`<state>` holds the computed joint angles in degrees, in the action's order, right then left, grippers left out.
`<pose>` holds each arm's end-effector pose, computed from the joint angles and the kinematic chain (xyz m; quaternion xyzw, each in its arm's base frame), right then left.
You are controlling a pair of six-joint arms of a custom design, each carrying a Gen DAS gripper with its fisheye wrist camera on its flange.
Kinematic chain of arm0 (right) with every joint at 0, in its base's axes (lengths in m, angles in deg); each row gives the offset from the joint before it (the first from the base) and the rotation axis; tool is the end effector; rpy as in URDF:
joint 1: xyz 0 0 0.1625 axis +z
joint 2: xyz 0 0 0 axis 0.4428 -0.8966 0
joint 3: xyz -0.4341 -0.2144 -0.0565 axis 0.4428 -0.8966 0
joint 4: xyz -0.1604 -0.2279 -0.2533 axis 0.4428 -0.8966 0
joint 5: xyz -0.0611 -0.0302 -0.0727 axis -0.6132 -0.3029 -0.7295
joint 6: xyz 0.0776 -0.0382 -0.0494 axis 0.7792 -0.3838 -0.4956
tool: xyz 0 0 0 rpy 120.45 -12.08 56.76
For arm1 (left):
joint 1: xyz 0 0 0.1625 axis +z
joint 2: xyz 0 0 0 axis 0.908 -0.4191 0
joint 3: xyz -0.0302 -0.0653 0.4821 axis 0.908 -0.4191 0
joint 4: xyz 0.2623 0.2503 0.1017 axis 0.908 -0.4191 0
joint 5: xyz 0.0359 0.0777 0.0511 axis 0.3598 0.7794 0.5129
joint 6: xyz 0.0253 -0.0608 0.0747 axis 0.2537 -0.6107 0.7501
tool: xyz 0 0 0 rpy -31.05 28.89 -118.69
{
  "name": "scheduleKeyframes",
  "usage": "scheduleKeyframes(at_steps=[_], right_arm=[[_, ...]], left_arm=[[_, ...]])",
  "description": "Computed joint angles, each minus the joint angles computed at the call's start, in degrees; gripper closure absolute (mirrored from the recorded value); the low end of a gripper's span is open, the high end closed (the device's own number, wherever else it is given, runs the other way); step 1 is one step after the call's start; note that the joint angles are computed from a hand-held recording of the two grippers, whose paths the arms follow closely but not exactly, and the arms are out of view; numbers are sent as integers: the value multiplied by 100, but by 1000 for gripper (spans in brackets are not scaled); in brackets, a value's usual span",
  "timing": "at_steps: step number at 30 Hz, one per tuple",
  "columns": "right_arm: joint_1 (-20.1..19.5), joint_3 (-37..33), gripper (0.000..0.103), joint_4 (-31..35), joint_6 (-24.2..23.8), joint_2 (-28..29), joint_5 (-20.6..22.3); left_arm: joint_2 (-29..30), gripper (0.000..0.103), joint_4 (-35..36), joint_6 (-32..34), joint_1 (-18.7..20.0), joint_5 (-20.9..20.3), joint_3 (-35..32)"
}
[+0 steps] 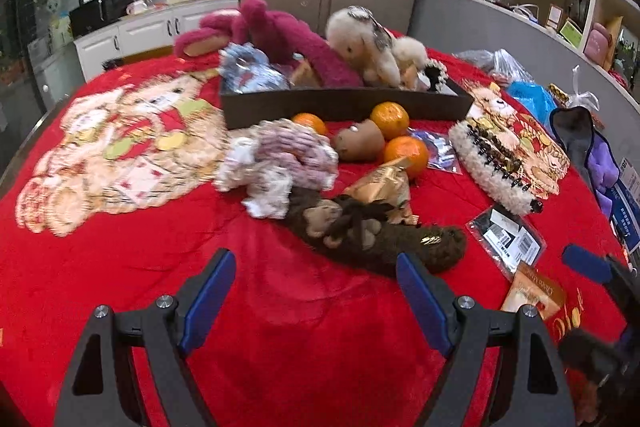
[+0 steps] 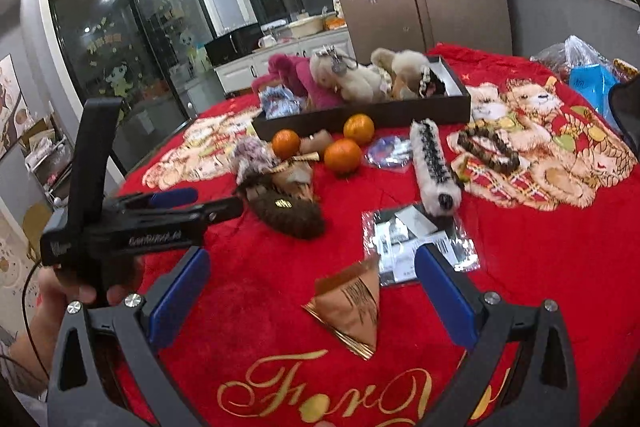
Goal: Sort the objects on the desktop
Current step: 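Grasp the brown paper snack packet with the right tool while the left tool approaches the brown fuzzy plush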
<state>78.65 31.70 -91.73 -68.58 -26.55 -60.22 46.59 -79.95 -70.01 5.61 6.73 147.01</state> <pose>0.3118 -0.7624 0.0445 0.2463 -0.8987 0.3275 0.1560 -0.0921 -0.8483 0.2556 0.1849 0.8921 -0.2978 0.2850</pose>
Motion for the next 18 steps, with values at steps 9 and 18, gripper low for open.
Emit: scheduleKeyframes(at_steps=[9, 18], right_arm=[[-167, -91, 1, 572, 222, -31, 359], [-161, -357, 16, 1144, 279, 61, 268]], left_arm=[[315, 18, 401, -110, -27, -111, -544], [449, 12, 598, -386, -26, -218, -758]])
